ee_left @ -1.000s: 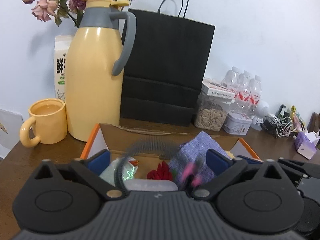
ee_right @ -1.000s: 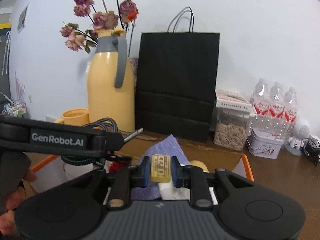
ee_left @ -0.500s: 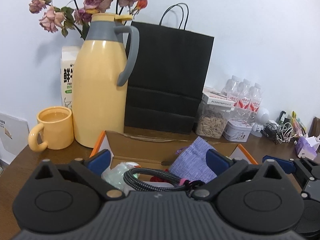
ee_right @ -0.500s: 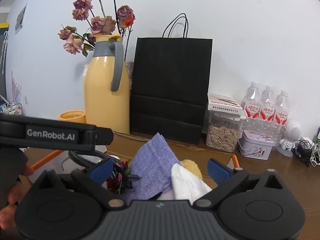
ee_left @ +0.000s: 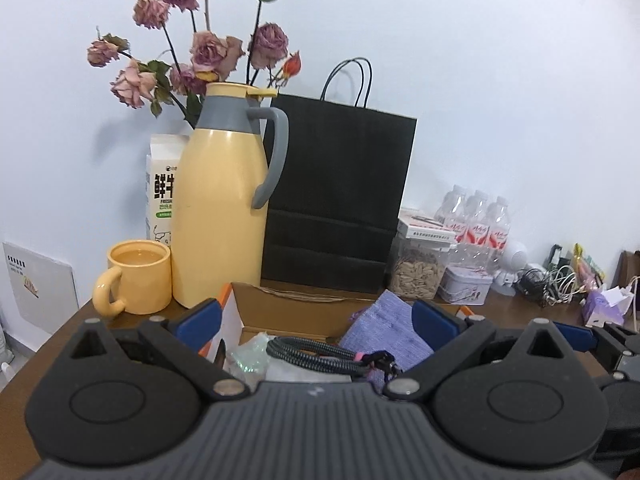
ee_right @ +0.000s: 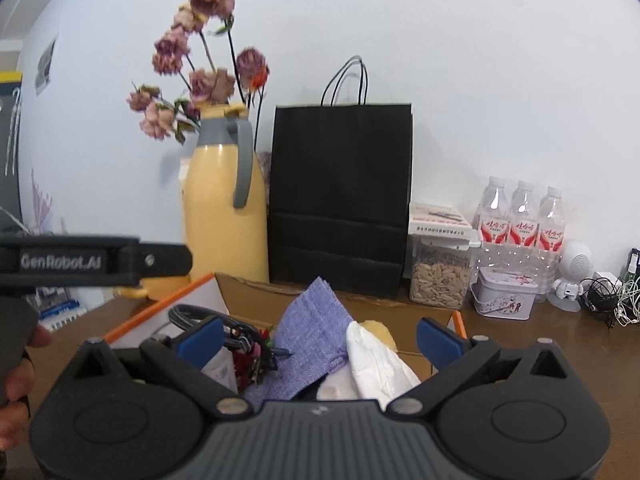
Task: Organize objects
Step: 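Move both grippers back to the table, left toward a white cap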
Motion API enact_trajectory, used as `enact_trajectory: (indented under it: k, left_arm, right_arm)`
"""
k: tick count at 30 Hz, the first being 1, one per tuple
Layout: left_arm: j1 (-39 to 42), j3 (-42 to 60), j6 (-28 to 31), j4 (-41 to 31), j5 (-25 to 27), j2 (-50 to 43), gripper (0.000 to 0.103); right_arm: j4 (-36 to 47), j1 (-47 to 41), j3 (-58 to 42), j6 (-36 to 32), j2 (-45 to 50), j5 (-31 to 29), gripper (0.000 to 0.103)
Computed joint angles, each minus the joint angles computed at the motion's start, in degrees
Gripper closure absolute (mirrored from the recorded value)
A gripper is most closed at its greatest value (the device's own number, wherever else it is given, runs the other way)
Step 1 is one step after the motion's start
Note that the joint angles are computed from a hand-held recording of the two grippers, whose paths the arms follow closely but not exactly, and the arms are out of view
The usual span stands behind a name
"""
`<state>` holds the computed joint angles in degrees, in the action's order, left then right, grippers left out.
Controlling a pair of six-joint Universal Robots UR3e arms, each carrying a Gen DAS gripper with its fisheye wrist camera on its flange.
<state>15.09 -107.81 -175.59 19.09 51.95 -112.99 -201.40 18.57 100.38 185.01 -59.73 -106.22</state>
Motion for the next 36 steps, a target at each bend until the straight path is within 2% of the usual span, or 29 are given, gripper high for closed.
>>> enact_trajectory:
  k: [5,12,24,28,36]
  left_arm:
    - [4.2,-7.5,1.7,2.6,-5.8,4.1,0.000]
    - [8.9,-16.2,8.4,-0.8,-9.0,9.8,0.000]
    - [17.2,-28.8,22.7,-8.4,-10.2,15.9,0.000]
    - [17.6,-31.6,25.9,-7.6,-8.9,14.9,0.000]
    - [18.1,-34.6,27.3,-2.0,-9.2,12.0,0.000]
  right_arm:
    - [-3.3,0.9,6.2,1.9,-3.6,-0.1,0.000]
    - [-4.7,2.8,14.3,4.0,-7.7,-0.9,0.000]
    - [-4.3,6.2,25.1,8.1,-11.4,-2.0,0.000]
    - [-4.0,6.8,25.7,11.4,-9.7,-2.3,0.000]
    - [-5.8,8.8,25.1,13.3,-5.5,-5.6,0.000]
